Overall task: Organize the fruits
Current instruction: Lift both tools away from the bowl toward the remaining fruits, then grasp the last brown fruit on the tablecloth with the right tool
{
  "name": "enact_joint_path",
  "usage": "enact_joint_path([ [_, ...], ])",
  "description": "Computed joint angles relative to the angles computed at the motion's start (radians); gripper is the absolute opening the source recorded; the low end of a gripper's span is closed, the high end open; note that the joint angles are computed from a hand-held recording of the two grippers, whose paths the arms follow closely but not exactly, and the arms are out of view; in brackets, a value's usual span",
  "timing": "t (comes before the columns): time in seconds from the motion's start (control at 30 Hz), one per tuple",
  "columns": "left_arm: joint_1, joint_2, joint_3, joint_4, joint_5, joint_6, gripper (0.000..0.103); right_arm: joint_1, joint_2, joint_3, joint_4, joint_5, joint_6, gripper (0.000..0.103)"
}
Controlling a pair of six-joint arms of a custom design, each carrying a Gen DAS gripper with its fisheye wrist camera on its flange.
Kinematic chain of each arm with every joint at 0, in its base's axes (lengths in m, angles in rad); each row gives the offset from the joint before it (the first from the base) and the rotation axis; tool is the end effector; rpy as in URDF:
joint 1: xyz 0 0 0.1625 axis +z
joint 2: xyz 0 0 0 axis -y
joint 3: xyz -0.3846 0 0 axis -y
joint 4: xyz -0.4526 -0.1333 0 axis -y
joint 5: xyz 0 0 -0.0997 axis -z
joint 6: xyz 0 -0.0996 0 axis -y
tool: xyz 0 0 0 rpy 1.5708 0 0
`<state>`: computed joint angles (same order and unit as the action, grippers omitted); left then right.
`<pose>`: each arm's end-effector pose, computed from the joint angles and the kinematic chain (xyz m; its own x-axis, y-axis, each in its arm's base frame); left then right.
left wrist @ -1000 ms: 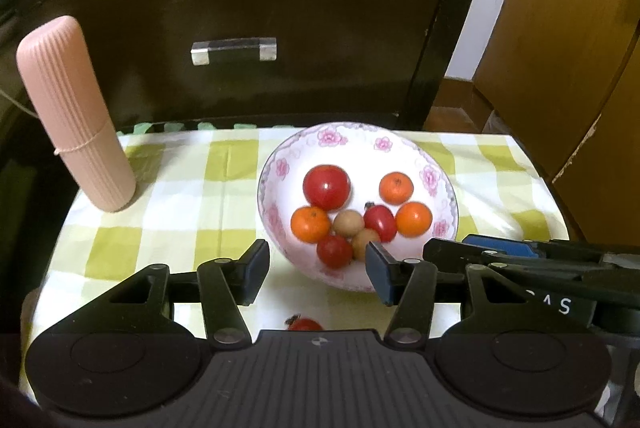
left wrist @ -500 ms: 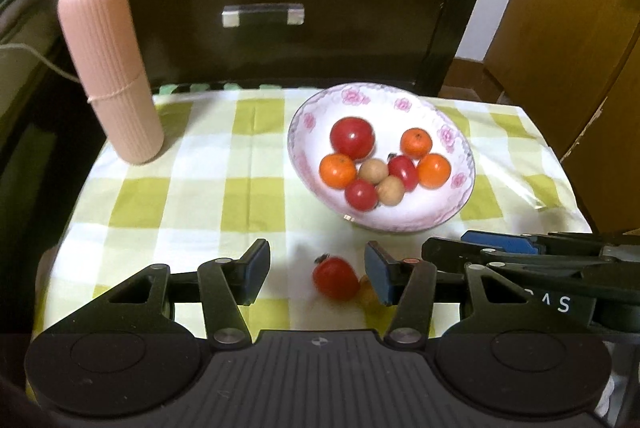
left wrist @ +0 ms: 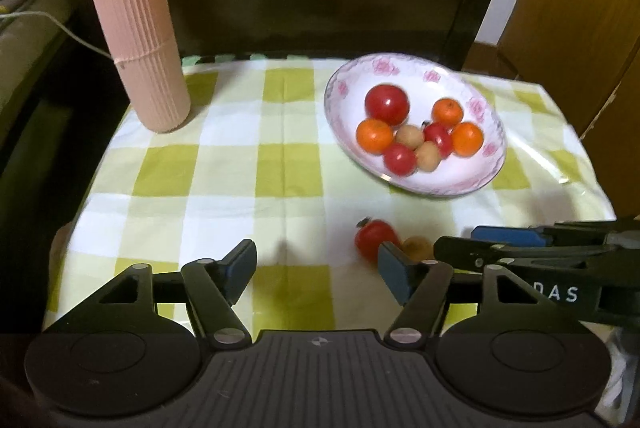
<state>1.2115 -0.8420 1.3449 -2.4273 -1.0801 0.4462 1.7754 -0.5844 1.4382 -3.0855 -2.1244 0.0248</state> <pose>-0.1044 -0.7904 0.1834 -0.6543 0.5209 -0.5482 0.6786 0.7243 -0.1216 0.2314 -0.7168 0.0278 -0.9022 0.1623 0.3997 -0.1381 0.7692 -0.6239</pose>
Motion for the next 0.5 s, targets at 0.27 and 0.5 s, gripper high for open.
enact_joint_path([
  [0.27, 0.013, -0.001, -0.007, 0.034, 0.027, 0.015, 0.074, 0.005, 0.032, -0.032, 0.043, -0.006, -0.073, 0.038],
  [0.5, 0.017, 0.001, -0.012, 0.036, 0.024, 0.018, 0.076, -0.001, 0.067, -0.066, 0.038, -0.022, -0.104, 0.038],
])
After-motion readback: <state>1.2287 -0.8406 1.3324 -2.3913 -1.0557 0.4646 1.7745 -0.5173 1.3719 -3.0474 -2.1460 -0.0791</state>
